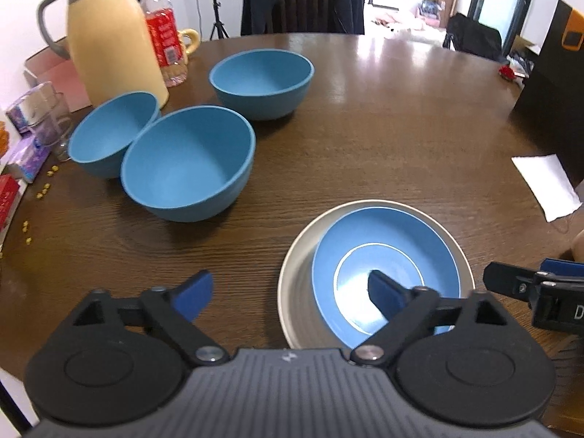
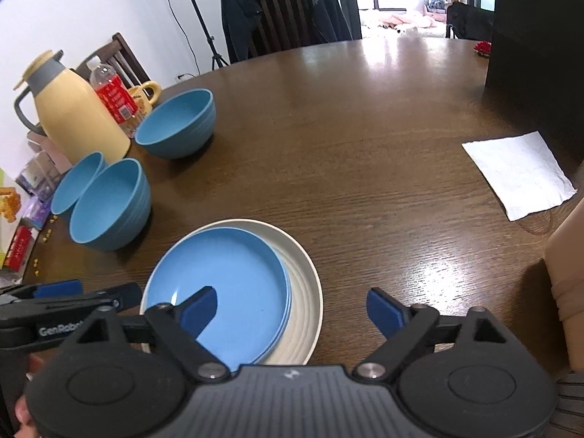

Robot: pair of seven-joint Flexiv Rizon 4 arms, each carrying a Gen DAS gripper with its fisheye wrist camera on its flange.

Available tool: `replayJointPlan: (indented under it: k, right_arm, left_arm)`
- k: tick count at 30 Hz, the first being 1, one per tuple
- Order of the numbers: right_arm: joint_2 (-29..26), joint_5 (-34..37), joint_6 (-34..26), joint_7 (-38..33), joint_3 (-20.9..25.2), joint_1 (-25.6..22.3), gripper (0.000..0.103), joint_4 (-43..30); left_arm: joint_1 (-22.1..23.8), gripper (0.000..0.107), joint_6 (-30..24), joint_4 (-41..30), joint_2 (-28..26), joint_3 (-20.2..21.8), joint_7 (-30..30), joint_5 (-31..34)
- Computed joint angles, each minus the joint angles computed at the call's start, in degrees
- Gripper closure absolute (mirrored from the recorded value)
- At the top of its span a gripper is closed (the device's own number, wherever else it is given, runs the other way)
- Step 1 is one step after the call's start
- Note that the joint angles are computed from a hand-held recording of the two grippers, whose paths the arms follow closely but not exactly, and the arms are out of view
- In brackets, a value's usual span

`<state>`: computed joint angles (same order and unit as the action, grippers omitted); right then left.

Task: Organize plates and bowls
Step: 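Open both grippers and withdraw them from the stack, then move both open grippers to the rim of a blue bowl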

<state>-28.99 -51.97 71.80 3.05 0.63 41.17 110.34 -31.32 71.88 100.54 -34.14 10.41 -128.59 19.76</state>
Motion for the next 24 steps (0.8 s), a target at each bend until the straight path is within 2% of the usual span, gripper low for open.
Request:
replayJointPlan:
  k: [1, 2, 3, 7, 13, 17, 24]
  right_arm:
    - [0.37, -0.11, -0.07, -0.03, 0.04, 0.02, 0.01, 0.24]
    - [0.71, -0.39, -0.14, 0.06, 0.01, 0.07, 0.001, 0.49]
    - [1.16, -1.25, 0.09, 0.63, -0.33, 0.25, 0.0, 0.9]
    - [2.54, -3.1, 0.49, 1.79, -0.04, 0.01, 0.0, 1.89]
    - [4.03, -5.16, 0.68, 2.09, 1.12, -0.82, 0.0, 2.57]
    - [4.73, -6.07, 0.66, 2.13, 1.85, -1.18, 0.0, 2.72]
    - [5.41, -6.61, 0.34, 1.47, 3.1, -1.56, 0.0, 2.09]
  left_arm:
    - [-0.59, 0.006, 0.41, 0.64, 0.64, 0.63, -1.0, 0.44]
    - [-0.85, 0.004, 0.87, 1.3, 1.23, 1.01, -1.73, 0.81]
    - [-1.05, 0.004, 1.19, 1.95, 1.85, 1.32, -2.44, 1.13]
    - [-2.08, 0.004, 0.82, 3.54, 3.79, 2.82, -5.97, 2.96]
    - [-2.41, 0.004, 3.02, 6.8, 7.13, 3.9, -12.43, 6.27]
    - [-3.08, 0.004, 1.66, 7.64, 9.37, 4.7, -16.93, 9.7]
    - [-0.19, 0.004, -0.29, 9.15, 12.97, 2.38, -22.37, 15.09]
